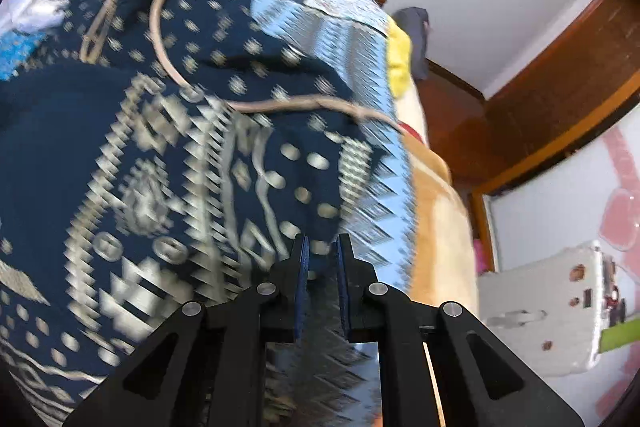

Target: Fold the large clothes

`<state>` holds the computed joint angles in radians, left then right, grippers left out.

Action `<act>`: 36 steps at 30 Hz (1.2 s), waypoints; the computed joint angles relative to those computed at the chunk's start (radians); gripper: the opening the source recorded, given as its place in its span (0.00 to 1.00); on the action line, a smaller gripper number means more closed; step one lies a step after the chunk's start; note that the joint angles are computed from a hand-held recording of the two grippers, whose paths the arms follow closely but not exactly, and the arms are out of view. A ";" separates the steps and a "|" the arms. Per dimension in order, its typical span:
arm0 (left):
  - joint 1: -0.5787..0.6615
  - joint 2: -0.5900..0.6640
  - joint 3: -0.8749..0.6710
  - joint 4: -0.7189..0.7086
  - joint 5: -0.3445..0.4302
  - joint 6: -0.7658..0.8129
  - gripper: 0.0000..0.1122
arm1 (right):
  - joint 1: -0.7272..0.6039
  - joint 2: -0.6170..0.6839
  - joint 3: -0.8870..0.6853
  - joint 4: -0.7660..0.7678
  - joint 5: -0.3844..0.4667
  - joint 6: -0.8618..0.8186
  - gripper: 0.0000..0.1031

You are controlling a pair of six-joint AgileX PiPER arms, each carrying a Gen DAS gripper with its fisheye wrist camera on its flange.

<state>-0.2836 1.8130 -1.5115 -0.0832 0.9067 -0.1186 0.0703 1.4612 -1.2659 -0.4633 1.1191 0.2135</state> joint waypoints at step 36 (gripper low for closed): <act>-0.203 0.247 -0.366 0.296 0.170 -0.123 0.85 | 0.061 0.147 -0.078 -0.130 -0.141 -0.040 0.41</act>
<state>-0.4864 2.0602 -1.8772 0.2124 1.0763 -0.2420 0.1311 1.6079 -1.3438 -0.5937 0.9786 0.1730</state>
